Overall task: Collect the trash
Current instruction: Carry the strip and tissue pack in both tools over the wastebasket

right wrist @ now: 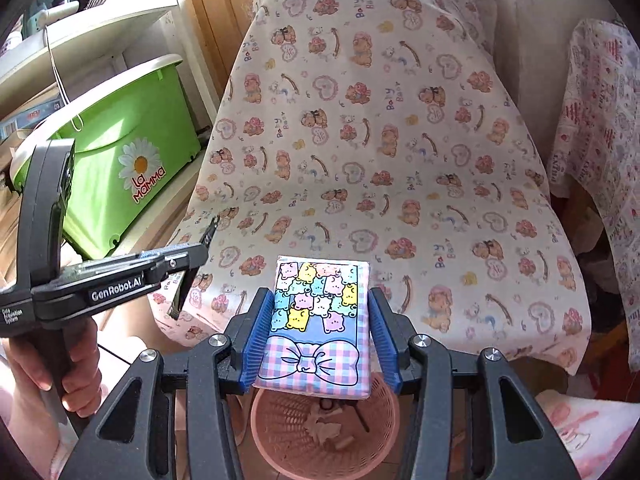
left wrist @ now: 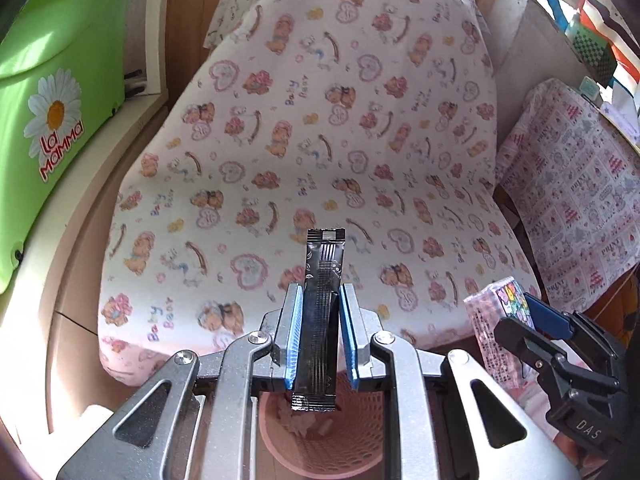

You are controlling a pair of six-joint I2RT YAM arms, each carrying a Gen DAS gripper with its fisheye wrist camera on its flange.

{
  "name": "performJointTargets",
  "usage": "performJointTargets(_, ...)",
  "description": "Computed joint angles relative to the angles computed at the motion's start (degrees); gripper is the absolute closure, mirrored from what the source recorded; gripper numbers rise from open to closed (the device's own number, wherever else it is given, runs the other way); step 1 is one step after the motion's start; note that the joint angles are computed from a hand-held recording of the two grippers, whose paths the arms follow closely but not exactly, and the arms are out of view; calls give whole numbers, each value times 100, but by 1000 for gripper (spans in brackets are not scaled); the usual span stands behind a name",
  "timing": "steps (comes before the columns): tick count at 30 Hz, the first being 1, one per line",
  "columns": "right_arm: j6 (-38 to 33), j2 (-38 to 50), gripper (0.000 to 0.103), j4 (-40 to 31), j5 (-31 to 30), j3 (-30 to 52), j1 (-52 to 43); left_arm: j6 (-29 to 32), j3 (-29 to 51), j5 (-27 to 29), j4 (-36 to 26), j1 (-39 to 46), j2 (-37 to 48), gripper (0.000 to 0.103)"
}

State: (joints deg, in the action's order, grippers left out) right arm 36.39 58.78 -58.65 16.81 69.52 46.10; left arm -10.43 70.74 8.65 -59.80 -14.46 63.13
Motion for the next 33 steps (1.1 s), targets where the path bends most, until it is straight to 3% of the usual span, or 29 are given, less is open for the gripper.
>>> performJointTargets(3,287,-270,53,34,-106,-379,-6,-136,-346,49,-149,-164,-202,85)
performJointTargets(6,334,-433,53,238,-622,-833,-244,-175,-578,387,-347,-187,-144,85)
performJointTargets(8,233,-472,53,342,-1045,-1031,-385,-231,-661,300,-380,-364,-94,85)
performJointTargets(15,235,-626,52,320,-1420,-1284,-736,-329,-804,543,-498,-503,130,85)
performJointTargets(18,219,-655,52,440,-1984,-1592,-1138,-372,-896,385,-582,-677,147,85)
performJointTargets(22,333,-349,52,731,-2308,-2077,-1281,-467,-1118,509,-564,-690,400,85)
performJointTargets(26,451,211,52,1205,-2523,-2561,-1363,-666,-1358,-57,-388,-1084,773,85)
performJointTargets(33,659,982,52,1844,-2742,-3135,-1417,-877,-1751,135,-52,-1231,1377,87)
